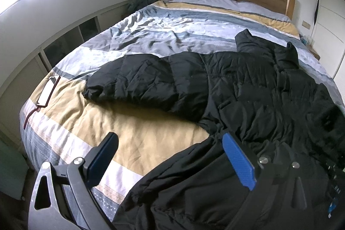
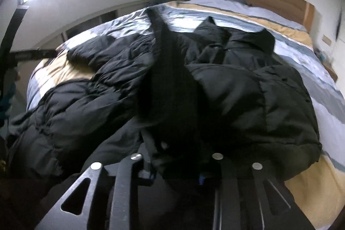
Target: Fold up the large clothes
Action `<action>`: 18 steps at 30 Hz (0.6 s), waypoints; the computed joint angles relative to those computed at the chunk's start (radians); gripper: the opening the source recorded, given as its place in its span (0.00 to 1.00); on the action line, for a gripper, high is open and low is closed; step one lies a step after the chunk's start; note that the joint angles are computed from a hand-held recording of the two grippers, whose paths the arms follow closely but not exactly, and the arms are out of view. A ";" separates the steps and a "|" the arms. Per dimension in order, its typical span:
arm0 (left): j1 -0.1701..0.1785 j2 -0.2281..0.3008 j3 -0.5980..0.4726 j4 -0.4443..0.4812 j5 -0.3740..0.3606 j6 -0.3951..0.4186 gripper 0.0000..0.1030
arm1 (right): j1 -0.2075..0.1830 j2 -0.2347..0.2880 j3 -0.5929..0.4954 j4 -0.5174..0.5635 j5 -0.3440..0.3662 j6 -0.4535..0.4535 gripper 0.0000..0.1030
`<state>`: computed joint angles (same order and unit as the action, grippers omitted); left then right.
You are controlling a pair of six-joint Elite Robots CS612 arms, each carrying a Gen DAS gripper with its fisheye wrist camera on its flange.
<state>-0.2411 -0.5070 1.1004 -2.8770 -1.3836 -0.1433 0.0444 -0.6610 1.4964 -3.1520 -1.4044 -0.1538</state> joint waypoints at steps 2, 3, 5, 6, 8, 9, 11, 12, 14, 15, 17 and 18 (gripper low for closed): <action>-0.001 0.001 -0.001 0.000 -0.002 0.001 0.95 | 0.008 0.003 -0.001 0.011 -0.005 -0.029 0.36; -0.001 0.000 0.000 0.000 -0.004 0.002 0.95 | 0.010 0.002 0.001 0.022 -0.007 -0.047 0.38; -0.002 -0.001 0.002 -0.003 -0.009 0.003 0.95 | 0.013 0.002 0.005 0.037 0.000 -0.059 0.46; -0.003 -0.002 0.005 -0.009 -0.014 0.004 0.95 | 0.015 0.000 0.010 0.036 0.004 -0.064 0.51; -0.005 -0.004 0.010 -0.022 -0.018 0.011 0.95 | 0.020 -0.004 0.019 0.032 0.007 -0.071 0.58; -0.007 -0.008 0.017 -0.036 -0.016 0.018 0.95 | 0.022 -0.008 0.021 0.032 0.011 -0.069 0.60; -0.011 -0.012 0.026 -0.056 -0.016 0.030 0.95 | 0.025 -0.013 0.025 0.031 0.020 -0.061 0.63; -0.014 -0.016 0.031 -0.066 -0.015 0.037 0.95 | 0.027 -0.017 0.030 0.027 0.024 -0.061 0.65; -0.019 -0.024 0.039 -0.077 -0.028 0.051 0.95 | 0.029 -0.027 0.041 0.018 0.042 -0.061 0.67; -0.022 -0.027 0.041 -0.078 -0.038 0.056 0.95 | 0.029 -0.032 0.047 0.015 0.052 -0.059 0.68; -0.028 -0.034 0.040 -0.063 -0.068 0.067 0.95 | 0.029 -0.042 0.061 0.006 0.072 -0.058 0.69; -0.031 -0.036 0.038 -0.058 -0.079 0.071 0.95 | 0.029 -0.049 0.070 0.004 0.089 -0.062 0.69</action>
